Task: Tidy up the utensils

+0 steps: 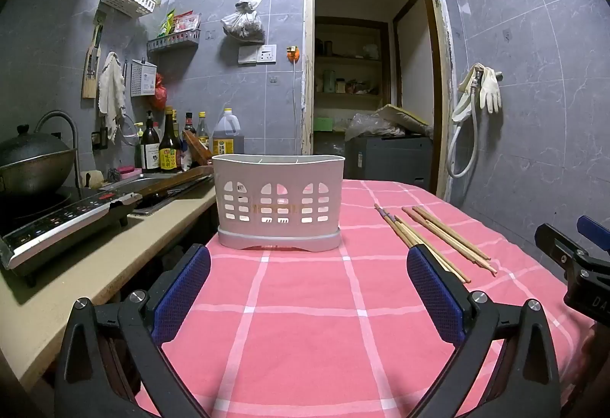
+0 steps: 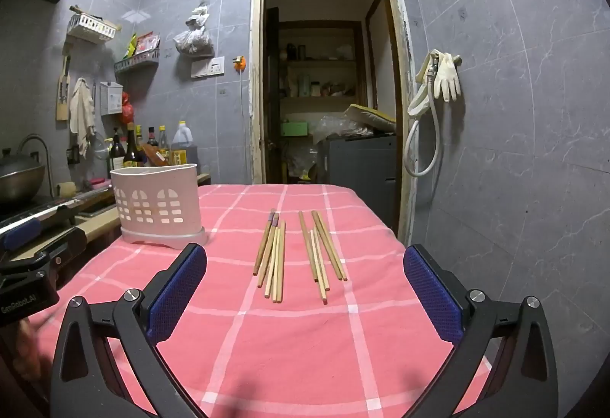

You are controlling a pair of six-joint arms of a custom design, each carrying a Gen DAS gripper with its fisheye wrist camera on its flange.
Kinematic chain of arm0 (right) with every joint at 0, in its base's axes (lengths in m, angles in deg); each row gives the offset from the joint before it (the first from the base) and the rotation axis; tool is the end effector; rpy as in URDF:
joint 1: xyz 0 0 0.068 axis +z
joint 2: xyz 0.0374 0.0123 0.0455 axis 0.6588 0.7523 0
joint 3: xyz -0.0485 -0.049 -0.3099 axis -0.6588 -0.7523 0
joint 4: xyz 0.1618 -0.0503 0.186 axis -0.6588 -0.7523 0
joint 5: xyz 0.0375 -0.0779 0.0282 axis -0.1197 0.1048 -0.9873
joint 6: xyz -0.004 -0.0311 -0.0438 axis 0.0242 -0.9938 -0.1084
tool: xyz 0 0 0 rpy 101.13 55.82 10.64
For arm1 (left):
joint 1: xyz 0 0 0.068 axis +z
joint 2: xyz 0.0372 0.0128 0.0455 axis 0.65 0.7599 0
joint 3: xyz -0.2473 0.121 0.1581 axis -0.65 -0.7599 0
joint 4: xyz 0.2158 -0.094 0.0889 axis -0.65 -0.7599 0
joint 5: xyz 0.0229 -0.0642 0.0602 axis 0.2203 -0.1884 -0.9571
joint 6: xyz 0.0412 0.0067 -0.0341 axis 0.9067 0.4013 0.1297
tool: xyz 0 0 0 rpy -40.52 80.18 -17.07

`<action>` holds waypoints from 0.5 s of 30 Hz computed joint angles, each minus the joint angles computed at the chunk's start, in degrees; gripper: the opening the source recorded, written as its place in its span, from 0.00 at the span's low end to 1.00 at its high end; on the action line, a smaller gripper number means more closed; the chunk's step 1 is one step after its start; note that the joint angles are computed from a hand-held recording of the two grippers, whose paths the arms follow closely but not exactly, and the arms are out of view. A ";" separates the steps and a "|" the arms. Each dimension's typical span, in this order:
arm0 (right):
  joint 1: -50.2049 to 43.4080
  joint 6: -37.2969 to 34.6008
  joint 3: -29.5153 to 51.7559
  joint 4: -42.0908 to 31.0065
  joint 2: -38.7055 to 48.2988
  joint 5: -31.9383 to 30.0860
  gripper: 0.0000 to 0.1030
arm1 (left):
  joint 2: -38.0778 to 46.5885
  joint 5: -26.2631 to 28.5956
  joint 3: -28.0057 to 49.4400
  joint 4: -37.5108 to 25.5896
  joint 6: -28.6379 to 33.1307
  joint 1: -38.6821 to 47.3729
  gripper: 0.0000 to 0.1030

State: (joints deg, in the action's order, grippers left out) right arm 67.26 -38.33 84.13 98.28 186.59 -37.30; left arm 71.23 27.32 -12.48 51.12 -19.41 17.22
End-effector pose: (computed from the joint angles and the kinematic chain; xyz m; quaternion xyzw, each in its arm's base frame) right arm 0.2849 0.1325 0.2044 -0.1109 0.7755 0.0856 0.6156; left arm 0.2800 -0.0978 0.1749 -0.1024 0.7740 0.0685 0.6210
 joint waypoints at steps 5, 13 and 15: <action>0.02 0.05 0.06 -0.24 -0.06 0.00 1.00 | 0.11 -0.04 -0.06 0.35 0.18 -0.01 0.98; 0.04 0.05 0.05 -0.23 -0.07 0.05 1.00 | 0.10 0.09 -0.06 0.34 0.12 0.05 0.98; 0.06 0.06 0.03 -0.20 -0.06 0.08 1.00 | 0.06 0.22 -0.05 0.29 0.11 0.12 0.98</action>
